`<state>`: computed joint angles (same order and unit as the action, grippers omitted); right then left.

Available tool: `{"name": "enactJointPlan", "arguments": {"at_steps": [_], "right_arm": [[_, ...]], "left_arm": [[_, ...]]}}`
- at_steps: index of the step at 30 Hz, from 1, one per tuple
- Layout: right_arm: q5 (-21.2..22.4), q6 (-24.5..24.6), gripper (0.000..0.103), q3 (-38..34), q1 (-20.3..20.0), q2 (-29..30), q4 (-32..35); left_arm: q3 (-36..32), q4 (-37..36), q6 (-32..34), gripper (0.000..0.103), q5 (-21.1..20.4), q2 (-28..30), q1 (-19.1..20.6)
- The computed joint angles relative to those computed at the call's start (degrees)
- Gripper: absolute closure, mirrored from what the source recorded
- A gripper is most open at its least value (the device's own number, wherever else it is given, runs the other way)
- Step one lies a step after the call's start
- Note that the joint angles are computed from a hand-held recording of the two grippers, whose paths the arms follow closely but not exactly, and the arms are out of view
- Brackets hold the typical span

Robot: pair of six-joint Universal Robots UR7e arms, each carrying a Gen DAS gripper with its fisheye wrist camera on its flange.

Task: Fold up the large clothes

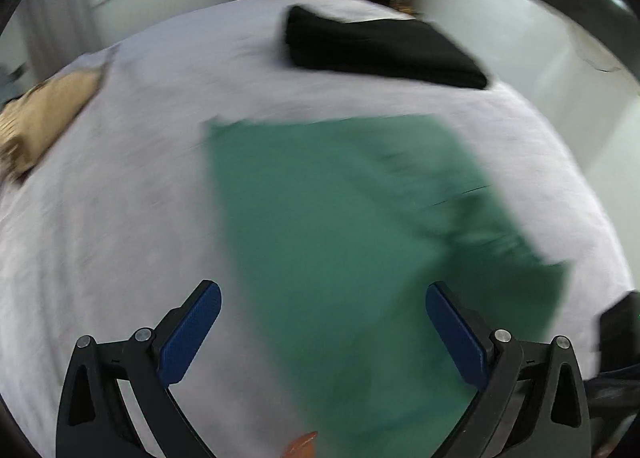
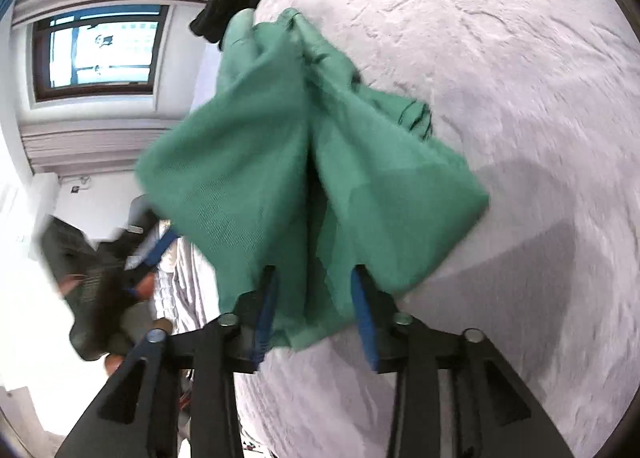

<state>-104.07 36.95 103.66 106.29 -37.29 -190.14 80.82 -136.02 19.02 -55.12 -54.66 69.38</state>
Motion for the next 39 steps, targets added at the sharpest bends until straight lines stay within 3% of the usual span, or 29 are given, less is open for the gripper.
{"name": "enactJointPlan", "arguments": {"at_steps": [4, 7, 12, 14, 15, 19, 22, 23, 27, 30, 31, 33, 35, 36, 38, 39], "right_arm": [[0.37, -1.2, 0.046, -2.26, 1.61, 1.97, 2.8], [0.26, -2.78, 0.045, -5.82, 2.13, 4.43, 4.32], [5.57, 2.02, 0.043, -10.04, -0.15, 8.72, 1.78], [5.91, 3.21, 0.062, -10.86, -0.32, 9.69, 1.11], [5.42, 3.48, 0.089, -11.44, -0.13, 9.87, 1.7], [7.67, 2.8, 0.095, -11.12, 0.85, 9.93, -1.82], [5.73, 3.02, 0.096, -10.63, 1.85, 9.43, 0.78], [2.54, 4.04, 0.096, -10.42, 2.29, 8.96, 4.68], [-5.12, 4.63, 0.09, -10.3, 4.3, 6.51, 13.78], [-17.63, -0.9, 0.089, -12.04, 8.03, 4.72, 18.17], [-22.63, -4.84, 0.089, -13.81, 9.64, 4.57, 19.58], [-27.76, -10.05, 0.089, -17.08, 11.24, 4.81, 22.08], [-32.07, -16.93, 0.056, -23.29, 12.5, 6.38, 25.4], [-33.26, -19.03, 0.027, -24.76, 12.95, 7.09, 25.52], [-35.63, -23.51, 0.024, -28.8, 13.04, 8.64, 28.22], [-36.39, -22.85, 0.024, -29.1, 13.24, 8.93, 30.26]], "left_arm": [[0.94, 3.49, -3.26, 0.0, 2.92, -2.76, 2.61], [6.34, 2.35, -2.16, 0.0, 3.2, -6.96, 3.13], [13.01, 3.66, -3.34, 0.0, 0.69, -12.41, 3.4], [13.81, 7.09, -4.8, 0.0, -0.86, -13.23, 3.29], [15.21, 7.78, -4.37, 0.0, -0.94, -14.1, 3.05], [18.45, 5.89, -4.42, 0.0, -2.31, -15.18, 2.14], [19.19, -0.53, -5.24, 0.0, -2.03, -13.97, 2.08], [19.14, -2.23, -5.32, 0.0, -0.51, -13.09, 2.13], [17.64, -0.82, -5.97, 0.0, -1.62, -11.53, 3.26], [18.25, -1.95, -4.83, 0.0, -1.17, -11.88, 3.18], [18.02, -1.56, -5.11, 0.0, -1.32, -11.87, 3.2], [17.79, -1.4, -5.01, 0.0, -1.25, -11.71, 3.2], [17.99, -1.48, -4.91, 0.0, -0.81, -11.76, 2.92], [17.97, -1.42, -4.94, 0.0, -0.55, -11.7, 2.86], [17.98, -1.13, -4.97, 0.0, 0.02, -11.42, 2.61], [17.96, -1.24, -4.82, 0.0, 0.34, -11.2, 2.56]]}}
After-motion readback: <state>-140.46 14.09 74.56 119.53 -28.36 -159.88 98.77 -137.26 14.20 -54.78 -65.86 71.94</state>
